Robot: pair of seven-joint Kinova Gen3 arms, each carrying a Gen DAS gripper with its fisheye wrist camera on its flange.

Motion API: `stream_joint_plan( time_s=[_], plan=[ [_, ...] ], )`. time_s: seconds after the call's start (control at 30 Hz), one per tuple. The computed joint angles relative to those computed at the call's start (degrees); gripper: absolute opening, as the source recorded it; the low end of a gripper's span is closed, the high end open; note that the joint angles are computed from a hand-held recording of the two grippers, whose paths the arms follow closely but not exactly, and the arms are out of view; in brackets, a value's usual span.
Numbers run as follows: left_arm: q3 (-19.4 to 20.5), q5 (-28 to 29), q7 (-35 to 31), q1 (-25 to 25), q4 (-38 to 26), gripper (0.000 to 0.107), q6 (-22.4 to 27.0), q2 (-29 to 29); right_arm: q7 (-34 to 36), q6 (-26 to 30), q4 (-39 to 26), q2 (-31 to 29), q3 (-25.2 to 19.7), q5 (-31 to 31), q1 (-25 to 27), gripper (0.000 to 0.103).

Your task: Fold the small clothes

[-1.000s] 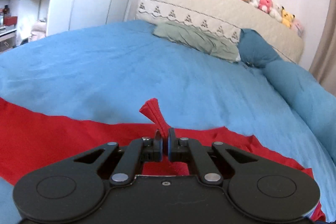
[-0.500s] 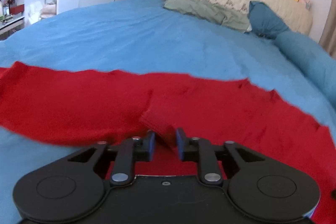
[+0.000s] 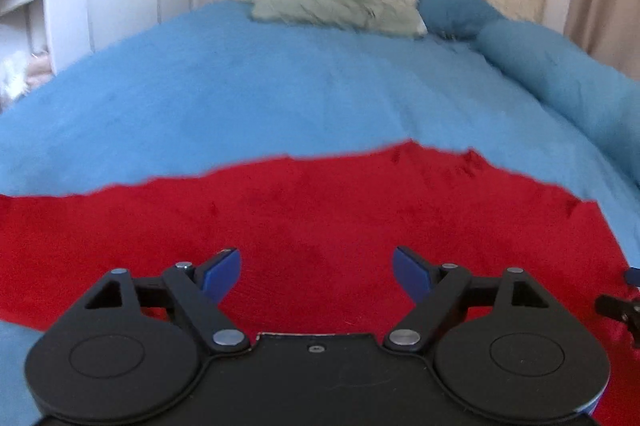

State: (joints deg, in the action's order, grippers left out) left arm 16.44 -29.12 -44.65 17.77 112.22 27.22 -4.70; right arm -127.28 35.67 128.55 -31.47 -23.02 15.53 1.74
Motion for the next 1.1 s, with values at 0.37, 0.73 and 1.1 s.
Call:
stream_joint_plan(
  time_s=[0.37, 0.73, 1.1],
  plan=[
    [-2.1, 5.4, -5.9, 1.8, -0.3, 0.086, 2.5, -0.7, 0.6, 1.2, 0.8, -1.1, 1.8, -2.3, 0.7, 0.103],
    [-11.3, 23.0, -22.5, 4.1, -5.3, 0.103, 12.9, -20.7, 5.7, 19.5, -17.0, -10.9, -0.2, -5.5, -0.3, 0.103],
    [-24.5, 30.7, -32.4, -5.2, -4.6, 0.103, 19.1, -28.7, -1.6, 23.4, -28.8, -5.2, -15.8, -10.4, 8.2, 0.103]
  ],
)
